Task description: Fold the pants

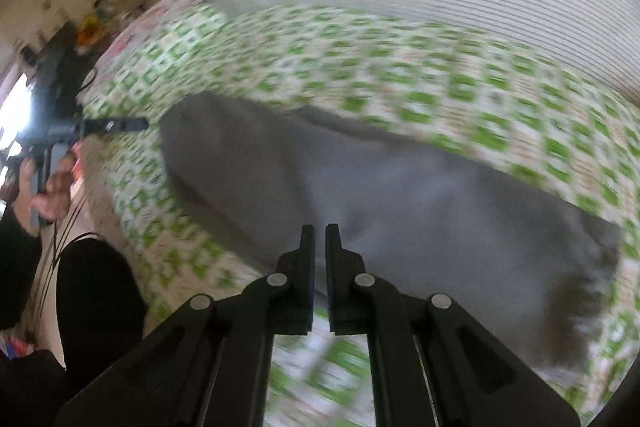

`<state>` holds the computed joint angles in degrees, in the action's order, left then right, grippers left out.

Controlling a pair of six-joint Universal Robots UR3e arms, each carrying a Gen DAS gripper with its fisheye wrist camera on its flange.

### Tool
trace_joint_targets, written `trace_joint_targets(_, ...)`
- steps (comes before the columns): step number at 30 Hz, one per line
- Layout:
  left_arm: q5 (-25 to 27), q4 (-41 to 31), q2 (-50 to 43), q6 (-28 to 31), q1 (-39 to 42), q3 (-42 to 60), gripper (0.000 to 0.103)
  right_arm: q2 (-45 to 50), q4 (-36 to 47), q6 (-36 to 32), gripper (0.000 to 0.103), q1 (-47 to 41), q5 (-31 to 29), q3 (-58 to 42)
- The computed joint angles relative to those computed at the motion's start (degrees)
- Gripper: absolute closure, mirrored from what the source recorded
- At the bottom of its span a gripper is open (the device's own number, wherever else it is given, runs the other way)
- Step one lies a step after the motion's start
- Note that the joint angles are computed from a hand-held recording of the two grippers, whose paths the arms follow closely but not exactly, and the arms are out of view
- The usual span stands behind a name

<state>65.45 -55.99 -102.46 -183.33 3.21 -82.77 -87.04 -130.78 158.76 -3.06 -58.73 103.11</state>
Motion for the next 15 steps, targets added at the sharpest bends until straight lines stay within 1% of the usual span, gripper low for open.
trace_joint_targets(2, 0.1, -0.2, 1.3, 0.3, 2.5, -1.9, 0.063, 4.1, -2.0, 2.1, 0.097, 5.1, -1.8, -3.5)
trace_joint_targets(4, -0.1, 0.0, 1.8, 0.8, 4.3, -3.3, 0.059, 8.4, -3.3, 3.9, 0.097, 9.7, -3.4, -7.4)
trace_joint_targets(6, 1.3, 0.1, 1.2, 1.4, 4.6, -3.4, 0.058, 12.2, -4.1, 5.3, 0.097, 13.0, -4.8, -11.1)
trace_joint_targets(8, 2.5, 0.7, 0.2, 1.7, 4.8, -3.2, 0.055, 15.9, -4.6, 6.3, 0.097, 16.6, -8.1, -15.2)
trace_joint_targets(10, 2.6, 1.0, -0.9, 1.6, 5.6, -3.2, 0.054, 18.2, -4.4, 6.0, 0.097, 18.9, -9.8, -17.8)
trace_joint_targets(15, 2.6, 0.3, -6.6, 1.5, 4.2, 1.8, 0.054, 24.2, -3.0, 4.2, 0.097, 24.1, -15.4, -25.1)
